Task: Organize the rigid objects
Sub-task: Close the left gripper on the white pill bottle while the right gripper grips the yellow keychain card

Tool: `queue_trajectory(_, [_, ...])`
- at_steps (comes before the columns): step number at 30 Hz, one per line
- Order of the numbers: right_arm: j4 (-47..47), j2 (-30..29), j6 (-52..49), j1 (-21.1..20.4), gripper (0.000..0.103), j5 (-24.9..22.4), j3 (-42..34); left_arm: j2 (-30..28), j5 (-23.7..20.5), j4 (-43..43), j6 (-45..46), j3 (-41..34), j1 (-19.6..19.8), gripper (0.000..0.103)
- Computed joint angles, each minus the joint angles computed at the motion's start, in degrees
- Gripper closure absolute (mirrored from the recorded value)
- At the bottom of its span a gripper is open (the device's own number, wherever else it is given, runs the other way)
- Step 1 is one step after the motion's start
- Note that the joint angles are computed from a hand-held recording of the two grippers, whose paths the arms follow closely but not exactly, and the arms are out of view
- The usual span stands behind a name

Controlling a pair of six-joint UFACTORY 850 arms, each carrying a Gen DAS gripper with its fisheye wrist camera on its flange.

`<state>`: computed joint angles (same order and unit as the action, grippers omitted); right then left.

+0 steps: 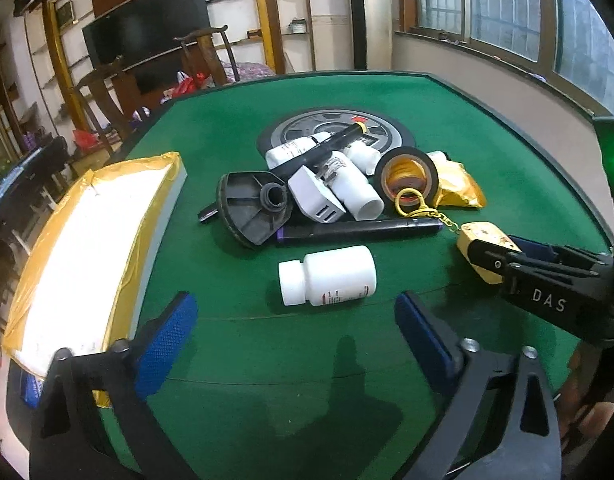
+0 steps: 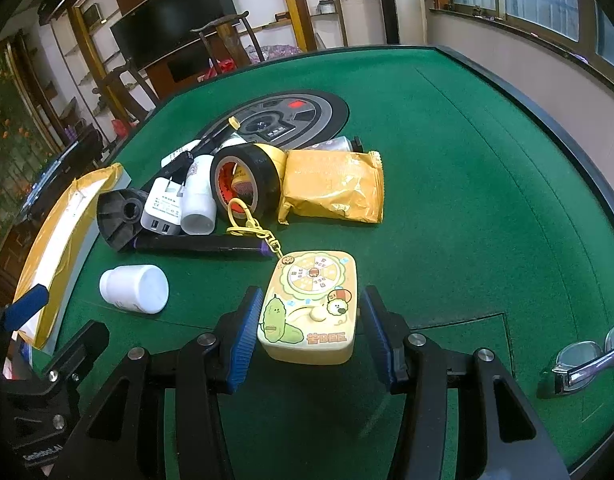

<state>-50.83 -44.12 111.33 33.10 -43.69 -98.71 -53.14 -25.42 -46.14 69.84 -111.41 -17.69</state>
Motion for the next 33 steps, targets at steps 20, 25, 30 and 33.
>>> queue_trajectory(20, [-2.2, 0.8, 2.3, 0.0, 0.058, 2.1, 1.7, -8.4, -12.2, 20.0, -24.1, -15.4, -2.3, 0.024])
queue_trajectory(25, [-3.0, 1.1, 3.0, 0.1, 0.058, 2.2, 2.1, -10.8, -12.1, 25.1, -29.8, -18.3, -2.9, 0.024])
queue_trajectory(30, [-3.0, 1.1, 3.0, 0.1, 0.058, 2.4, 2.1, -12.1, -13.6, 24.4, -29.9, -19.9, -2.8, 0.041])
queue_trajectory(33, [-2.8, 1.0, 2.8, 0.0, 0.058, 2.4, 2.0, -10.5, -10.8, 23.7, -28.3, -16.7, -2.8, 0.041])
